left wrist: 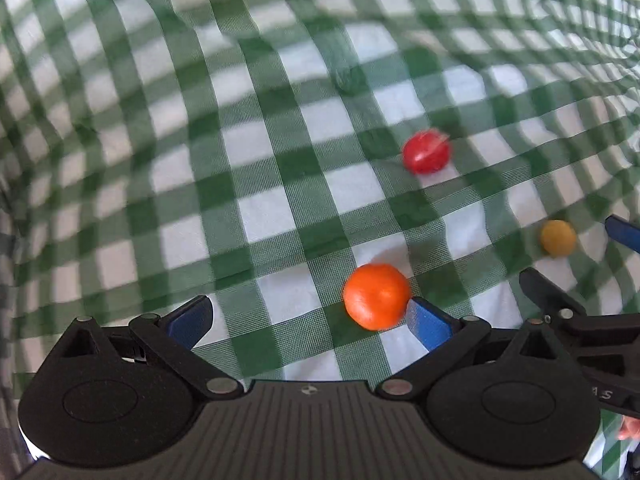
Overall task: Organize fruits
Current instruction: 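Grasp an orange fruit with the left tool while the right tool grasps a yellow fruit, then carry both fruits over the blue plate and open both tools to drop them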
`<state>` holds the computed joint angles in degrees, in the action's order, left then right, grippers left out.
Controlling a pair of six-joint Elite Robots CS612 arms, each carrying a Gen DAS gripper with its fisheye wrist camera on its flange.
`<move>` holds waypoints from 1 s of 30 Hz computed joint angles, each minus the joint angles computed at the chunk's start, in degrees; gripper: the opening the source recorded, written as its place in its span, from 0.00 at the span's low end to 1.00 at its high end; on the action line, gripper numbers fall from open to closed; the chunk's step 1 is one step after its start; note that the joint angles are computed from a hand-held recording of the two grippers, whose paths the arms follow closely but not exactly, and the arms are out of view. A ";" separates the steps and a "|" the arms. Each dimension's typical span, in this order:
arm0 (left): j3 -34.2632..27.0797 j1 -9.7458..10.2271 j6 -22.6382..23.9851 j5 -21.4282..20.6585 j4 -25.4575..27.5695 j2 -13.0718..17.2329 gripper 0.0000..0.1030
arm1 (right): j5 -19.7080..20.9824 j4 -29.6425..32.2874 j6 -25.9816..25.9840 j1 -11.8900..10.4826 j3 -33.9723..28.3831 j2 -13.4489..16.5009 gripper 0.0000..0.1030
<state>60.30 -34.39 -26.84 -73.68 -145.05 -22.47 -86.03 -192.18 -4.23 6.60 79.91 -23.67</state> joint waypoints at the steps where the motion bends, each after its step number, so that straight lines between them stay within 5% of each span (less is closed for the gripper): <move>1: -0.86 0.49 -0.59 -2.48 0.40 0.50 1.00 | 0.14 2.02 0.12 -0.05 -1.33 0.70 0.99; 3: -2.94 0.66 -1.77 -2.63 3.59 1.51 1.00 | 0.34 3.83 1.67 -0.02 -2.56 1.57 0.99; 7: -1.37 0.09 -0.61 1.27 -1.04 1.38 0.95 | 0.28 -0.26 2.48 -0.04 -2.13 2.26 0.92; 8: -0.41 -0.16 0.26 2.36 -3.43 1.11 0.85 | -0.02 -1.15 2.75 0.00 -1.97 2.27 0.78; 9: 0.20 -0.18 1.86 1.82 -4.88 0.85 0.53 | 0.09 -1.99 2.61 0.06 -1.61 2.11 0.55; 10: 0.44 0.09 3.09 -0.73 -5.21 0.58 0.35 | 0.43 -2.32 2.27 0.01 -1.46 1.99 0.42; 11: 0.59 0.08 2.91 -1.28 -4.78 0.34 0.35 | 0.51 -1.92 1.99 0.05 -1.42 1.78 0.27; 18: 7.90 -2.09 2.46 3.39 -8.09 -5.09 0.34 | -0.86 -1.60 6.49 0.08 2.11 -1.81 0.27; 30: 33.56 -7.87 -4.29 8.36 -16.03 -23.05 0.34 | 4.85 -12.73 5.59 0.70 23.05 -15.23 0.27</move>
